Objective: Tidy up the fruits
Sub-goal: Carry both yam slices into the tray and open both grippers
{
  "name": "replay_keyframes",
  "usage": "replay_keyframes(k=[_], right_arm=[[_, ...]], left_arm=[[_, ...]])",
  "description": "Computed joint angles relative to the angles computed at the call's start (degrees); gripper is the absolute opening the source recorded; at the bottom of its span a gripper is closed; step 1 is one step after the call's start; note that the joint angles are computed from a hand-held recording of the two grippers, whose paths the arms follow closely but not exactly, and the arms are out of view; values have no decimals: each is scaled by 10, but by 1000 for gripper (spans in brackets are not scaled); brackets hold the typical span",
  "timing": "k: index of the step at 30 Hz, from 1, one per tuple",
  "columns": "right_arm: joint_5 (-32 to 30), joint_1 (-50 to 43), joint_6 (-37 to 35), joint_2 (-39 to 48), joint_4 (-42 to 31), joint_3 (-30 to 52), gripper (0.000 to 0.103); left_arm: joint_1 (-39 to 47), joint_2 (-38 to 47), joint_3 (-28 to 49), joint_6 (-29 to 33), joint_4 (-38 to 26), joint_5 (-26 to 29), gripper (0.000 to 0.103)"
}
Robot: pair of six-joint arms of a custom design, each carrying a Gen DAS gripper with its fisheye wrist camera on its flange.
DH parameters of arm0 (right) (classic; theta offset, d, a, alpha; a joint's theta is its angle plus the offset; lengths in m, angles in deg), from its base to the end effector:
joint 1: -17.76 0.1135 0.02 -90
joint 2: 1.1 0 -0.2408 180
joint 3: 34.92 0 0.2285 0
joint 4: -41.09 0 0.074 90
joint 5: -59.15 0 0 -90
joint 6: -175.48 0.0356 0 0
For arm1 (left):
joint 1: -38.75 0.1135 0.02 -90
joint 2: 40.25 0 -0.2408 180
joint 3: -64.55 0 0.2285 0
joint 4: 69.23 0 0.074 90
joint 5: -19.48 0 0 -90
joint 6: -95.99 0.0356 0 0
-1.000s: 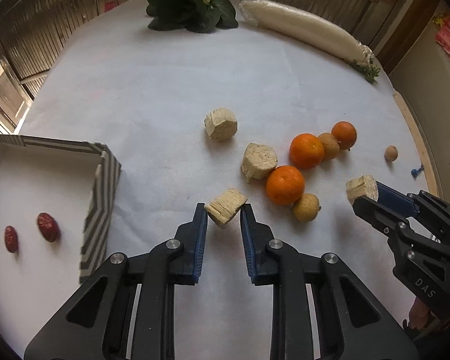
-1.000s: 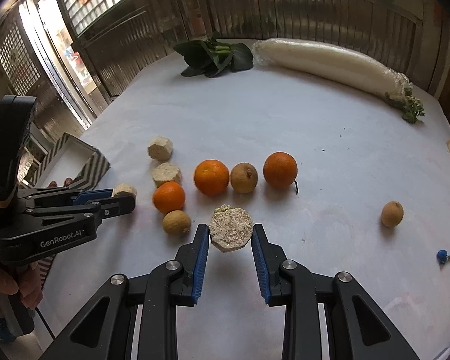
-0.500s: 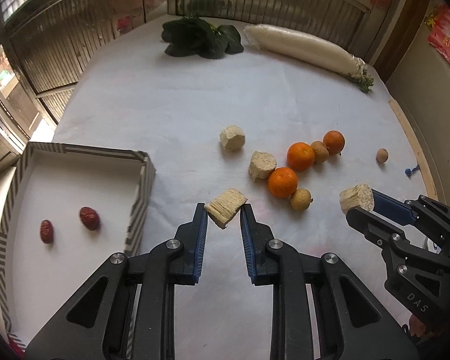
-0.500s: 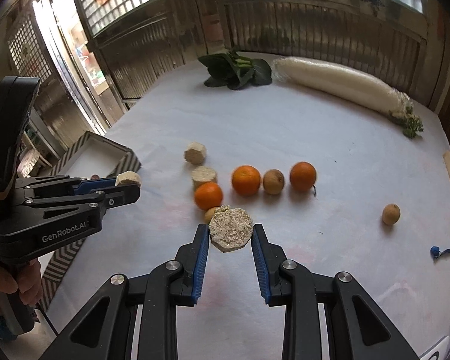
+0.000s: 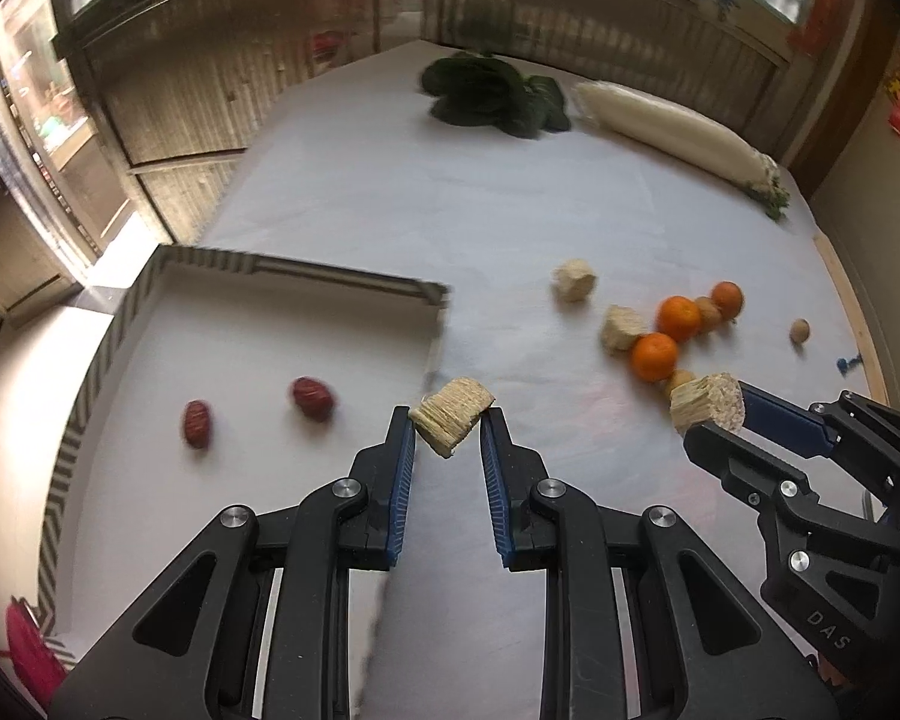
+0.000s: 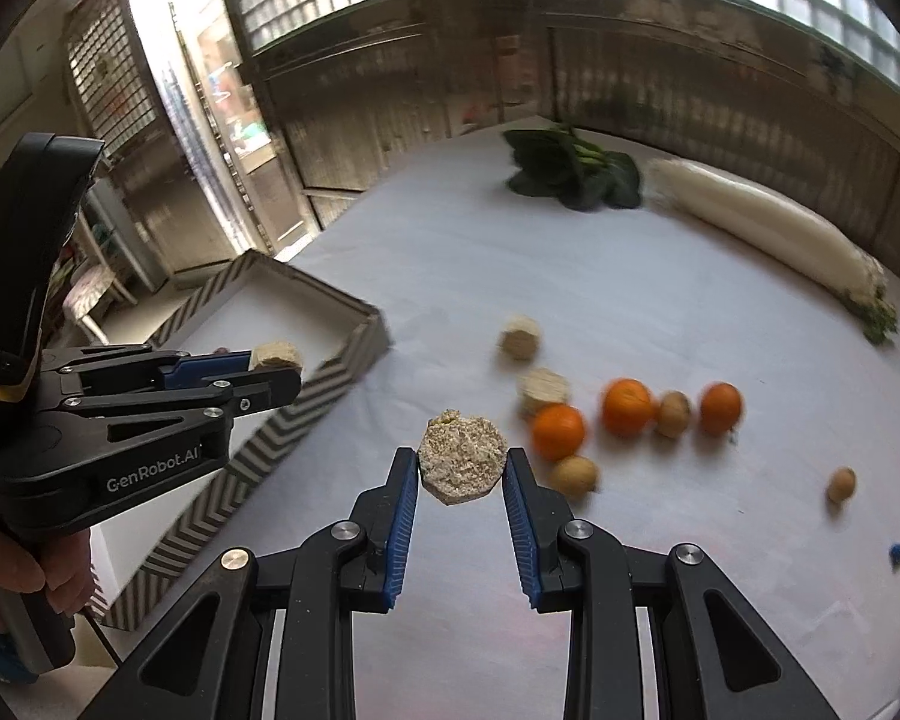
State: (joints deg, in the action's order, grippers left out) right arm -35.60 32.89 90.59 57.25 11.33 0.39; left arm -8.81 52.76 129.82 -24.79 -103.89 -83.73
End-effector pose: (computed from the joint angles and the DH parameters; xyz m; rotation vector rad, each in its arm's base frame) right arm 0.1634 0.0472 0.1419 -0.2536 2.4925 0.2504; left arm 0.1985 -0.2050 0.1513 0.3087 2.6036 -0.1713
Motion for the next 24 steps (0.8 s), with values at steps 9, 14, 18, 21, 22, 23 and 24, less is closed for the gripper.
replay_keyframes(k=[9, 14, 18, 21, 22, 23, 24], right_arm=[[48, 142, 61, 108, 64, 45, 28], [56, 187, 73, 173, 91, 79, 28], [64, 219, 81, 223, 106, 107, 28], [61, 234, 81, 266, 118, 130, 28], [62, 240, 83, 275, 119, 137, 28], [60, 243, 84, 287, 122, 144, 28], [58, 246, 84, 298, 125, 150, 28]], left_arm=[[71, -81, -86, 11, 4, 8, 22], [116, -119, -127, 24, 6, 15, 22], [153, -135, -151, 39, 11, 25, 22], [182, -139, -167, 52, 19, 36, 22], [188, -139, -171, 55, 21, 39, 22], [198, -138, -175, 60, 24, 44, 22], [204, -136, -178, 62, 27, 47, 22]])
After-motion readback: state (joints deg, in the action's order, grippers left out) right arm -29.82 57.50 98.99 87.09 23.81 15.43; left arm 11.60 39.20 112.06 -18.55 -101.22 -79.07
